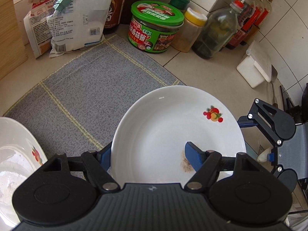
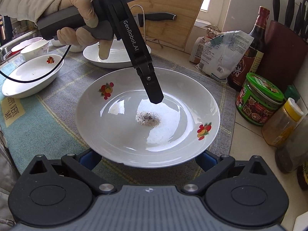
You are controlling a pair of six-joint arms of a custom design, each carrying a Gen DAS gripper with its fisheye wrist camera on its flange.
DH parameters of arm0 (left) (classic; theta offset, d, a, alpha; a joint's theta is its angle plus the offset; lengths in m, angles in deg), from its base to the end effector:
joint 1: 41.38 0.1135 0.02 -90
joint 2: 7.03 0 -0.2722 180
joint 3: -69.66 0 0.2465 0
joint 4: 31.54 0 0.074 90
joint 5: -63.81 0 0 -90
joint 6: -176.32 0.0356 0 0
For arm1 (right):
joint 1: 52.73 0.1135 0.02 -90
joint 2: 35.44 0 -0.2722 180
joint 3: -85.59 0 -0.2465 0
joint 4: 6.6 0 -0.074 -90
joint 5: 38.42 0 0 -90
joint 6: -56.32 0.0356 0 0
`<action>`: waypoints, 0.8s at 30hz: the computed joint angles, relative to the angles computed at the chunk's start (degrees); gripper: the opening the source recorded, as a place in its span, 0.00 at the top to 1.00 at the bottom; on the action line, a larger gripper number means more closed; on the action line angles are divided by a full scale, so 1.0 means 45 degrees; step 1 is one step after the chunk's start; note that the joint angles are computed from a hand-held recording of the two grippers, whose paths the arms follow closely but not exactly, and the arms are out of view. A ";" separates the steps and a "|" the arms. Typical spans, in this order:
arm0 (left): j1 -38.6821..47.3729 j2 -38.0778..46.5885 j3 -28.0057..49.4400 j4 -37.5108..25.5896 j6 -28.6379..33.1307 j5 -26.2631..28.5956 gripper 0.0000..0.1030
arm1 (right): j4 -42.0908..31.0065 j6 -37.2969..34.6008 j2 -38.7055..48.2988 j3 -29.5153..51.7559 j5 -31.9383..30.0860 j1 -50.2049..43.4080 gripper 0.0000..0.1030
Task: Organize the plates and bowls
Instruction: 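Lift and carry the stained plate with the left tool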
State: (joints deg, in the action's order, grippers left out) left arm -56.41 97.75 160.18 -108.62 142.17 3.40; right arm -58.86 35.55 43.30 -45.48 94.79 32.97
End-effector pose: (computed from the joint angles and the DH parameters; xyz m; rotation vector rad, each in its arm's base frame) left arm 0.3102 -0.1015 0.2110 1.6710 2.3632 -0.7283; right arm 0.0389 0.1921 0.1589 -0.2759 2.3617 -0.0435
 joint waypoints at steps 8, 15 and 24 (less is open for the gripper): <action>-0.0605 0.0589 0.0352 0.0487 -0.0652 0.0049 0.27 | 0.0647 -0.0647 -0.0707 -0.0841 -0.0301 -0.0698 0.00; -0.0904 0.0891 0.0435 0.0831 -0.1075 0.0035 0.27 | 0.0994 -0.1106 -0.1183 -0.1329 -0.0558 -0.1112 0.00; -0.1145 0.0979 0.0207 0.1378 -0.1348 0.0009 0.27 | 0.1482 -0.1409 -0.1770 -0.1916 -0.0817 -0.1510 0.00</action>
State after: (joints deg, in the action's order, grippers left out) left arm -61.56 102.15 161.11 -102.42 136.11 3.44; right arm -52.19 29.21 35.33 -54.11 91.11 26.17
